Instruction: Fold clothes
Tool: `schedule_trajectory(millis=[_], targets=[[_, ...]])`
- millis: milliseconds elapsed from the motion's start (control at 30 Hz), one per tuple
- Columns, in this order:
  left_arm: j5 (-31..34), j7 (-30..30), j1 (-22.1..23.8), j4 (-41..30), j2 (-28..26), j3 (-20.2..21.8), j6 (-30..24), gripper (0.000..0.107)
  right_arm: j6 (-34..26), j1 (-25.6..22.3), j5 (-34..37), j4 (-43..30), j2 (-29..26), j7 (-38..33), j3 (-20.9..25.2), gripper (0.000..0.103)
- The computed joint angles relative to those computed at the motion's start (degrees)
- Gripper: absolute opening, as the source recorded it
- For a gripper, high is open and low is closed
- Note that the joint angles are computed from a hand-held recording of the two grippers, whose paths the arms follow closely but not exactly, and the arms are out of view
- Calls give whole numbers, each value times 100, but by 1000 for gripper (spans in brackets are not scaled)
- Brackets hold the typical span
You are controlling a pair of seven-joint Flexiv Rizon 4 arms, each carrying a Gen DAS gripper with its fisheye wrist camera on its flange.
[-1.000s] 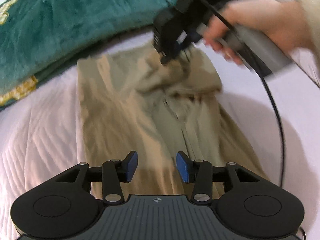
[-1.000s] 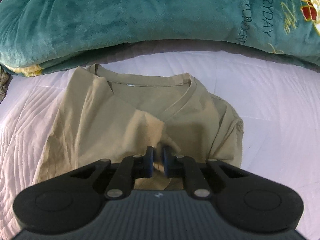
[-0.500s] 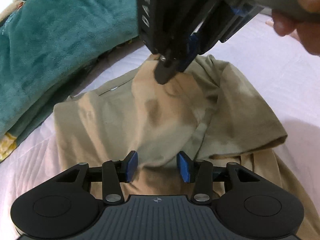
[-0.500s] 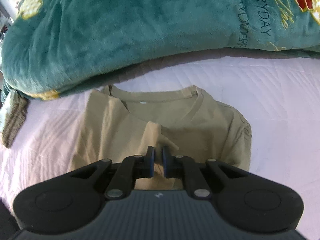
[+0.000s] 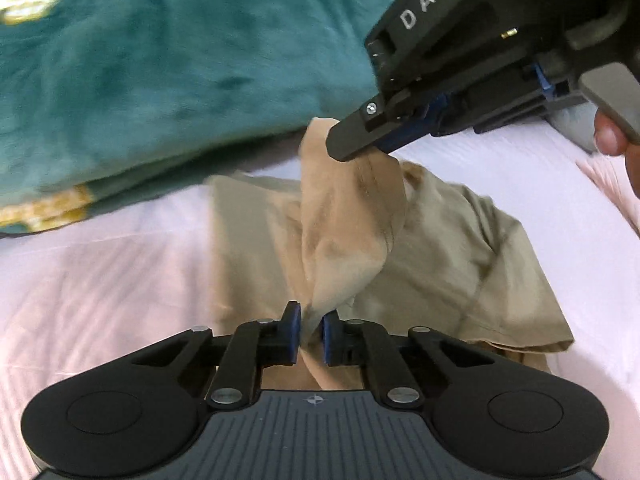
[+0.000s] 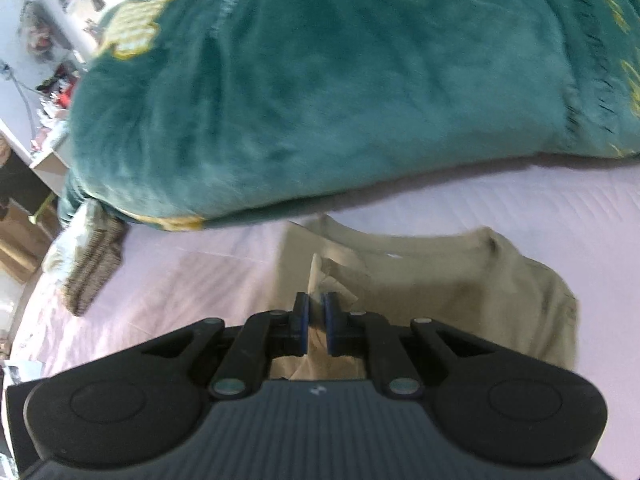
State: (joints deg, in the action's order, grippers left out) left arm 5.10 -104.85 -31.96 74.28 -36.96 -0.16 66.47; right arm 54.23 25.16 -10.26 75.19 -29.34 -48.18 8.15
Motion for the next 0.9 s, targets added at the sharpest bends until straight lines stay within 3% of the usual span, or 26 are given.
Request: schedule_trajectory(millis=[167, 300, 400, 500, 600, 633, 733, 800, 900], targets=[[344, -784, -6, 538, 452, 554, 333, 11, 63, 161, 39, -856, -497, -237, 82, 9], [699, -1305, 127, 713, 625, 865, 254, 11, -55, 336, 139, -1896, -1114, -445, 129, 9], [554, -1296, 524, 860, 704, 667, -101, 11, -453, 520, 161, -2699, -1585, -590, 93, 9], [-204, -816, 1163, 1452, 939, -59, 252, 14, -853, 642, 239, -2932, -1703, -607, 31, 13], [-743, -253, 1339, 1751, 1011, -553, 464, 19, -1713, 740, 173, -3052, -1728, -756, -45, 31], [-942, -204, 1323, 1810, 991, -672, 564, 22, -2060, 782, 115, -3133, -1759, -832, -84, 38], [-1302, -319, 1052, 1766, 851, -762, 739, 35, -2765, 871, -8, -3412, -1901, -1147, -178, 39], [-1046, -780, 562, 1366, 658, -303, 458, 42, -3054, 898, -49, -3684, -2054, -1382, -219, 42], [-456, -1916, -52, 442, 282, 466, -563, 49, -3712, 935, -115, -4705, -2626, -1959, -281, 48]])
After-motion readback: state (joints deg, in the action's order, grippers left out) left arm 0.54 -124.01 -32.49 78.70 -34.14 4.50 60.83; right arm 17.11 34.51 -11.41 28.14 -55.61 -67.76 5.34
